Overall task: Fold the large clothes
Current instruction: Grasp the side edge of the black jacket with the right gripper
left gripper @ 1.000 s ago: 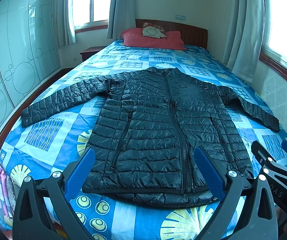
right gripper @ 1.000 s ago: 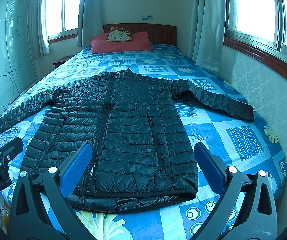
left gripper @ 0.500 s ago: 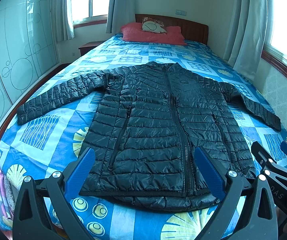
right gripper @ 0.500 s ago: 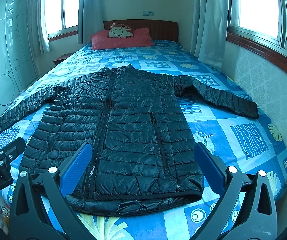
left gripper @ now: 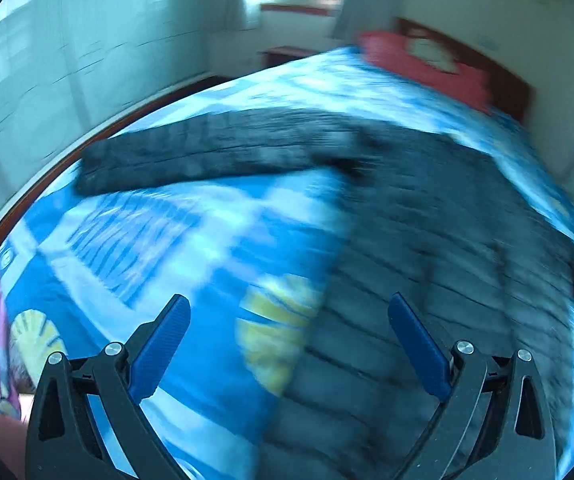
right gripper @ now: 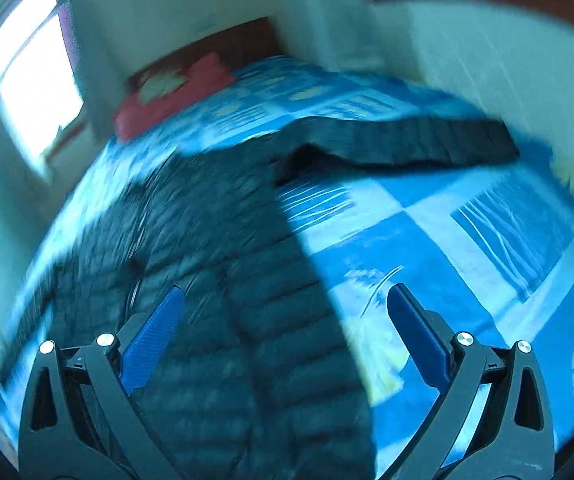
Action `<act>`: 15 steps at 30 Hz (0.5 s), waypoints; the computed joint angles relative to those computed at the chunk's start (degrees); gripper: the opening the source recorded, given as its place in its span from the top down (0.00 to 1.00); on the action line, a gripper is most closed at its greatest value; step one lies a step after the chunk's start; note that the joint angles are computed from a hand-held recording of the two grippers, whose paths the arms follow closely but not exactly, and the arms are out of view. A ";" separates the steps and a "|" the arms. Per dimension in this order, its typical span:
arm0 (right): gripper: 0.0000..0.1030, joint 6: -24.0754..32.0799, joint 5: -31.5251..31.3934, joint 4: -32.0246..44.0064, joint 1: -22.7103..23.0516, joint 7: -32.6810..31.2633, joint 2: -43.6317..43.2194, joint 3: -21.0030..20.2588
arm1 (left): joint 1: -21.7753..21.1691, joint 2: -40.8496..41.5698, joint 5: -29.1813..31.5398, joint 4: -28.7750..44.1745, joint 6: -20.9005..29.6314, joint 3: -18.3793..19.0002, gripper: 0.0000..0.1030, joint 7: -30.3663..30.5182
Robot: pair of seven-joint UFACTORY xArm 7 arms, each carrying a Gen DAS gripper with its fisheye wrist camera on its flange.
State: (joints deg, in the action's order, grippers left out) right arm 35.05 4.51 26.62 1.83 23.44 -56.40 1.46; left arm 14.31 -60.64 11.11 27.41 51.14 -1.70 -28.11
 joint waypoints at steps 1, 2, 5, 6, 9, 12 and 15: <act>0.13 -2.37 0.56 -0.32 -0.84 -0.13 2.18 -2.11 | 2.14 1.52 1.42 -0.64 -1.36 0.66 0.04 -0.46; 0.25 -4.26 1.18 -0.35 -0.99 -0.82 4.17 -3.86 | 3.82 2.70 2.63 -0.99 -2.08 0.96 0.04 -0.73; 0.29 -10.09 4.70 1.18 -1.28 -3.39 13.46 -10.20 | 9.12 8.03 6.39 -1.76 -4.81 1.95 0.04 -2.00; 0.29 -12.34 6.55 1.19 -0.72 -4.66 15.18 -12.18 | 10.78 9.72 7.61 -1.92 -5.34 2.11 0.04 -2.49; 0.29 -19.85 12.68 2.64 0.85 -7.96 22.12 -17.92 | 14.03 12.41 10.39 -2.58 -6.19 2.62 0.04 -3.42; 0.29 -26.63 20.78 4.88 5.02 -11.86 27.78 -25.23 | 15.09 13.70 11.18 -3.78 -8.72 3.83 0.04 -4.26; 0.29 -32.94 27.01 7.42 9.30 -15.69 32.47 -31.90 | 16.42 13.44 12.09 -4.82 -11.15 3.39 0.04 -5.19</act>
State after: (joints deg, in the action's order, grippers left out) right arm 2.11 31.51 34.04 11.13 7.74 -23.93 -30.44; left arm 30.73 -47.20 23.20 22.59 39.99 1.69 -33.30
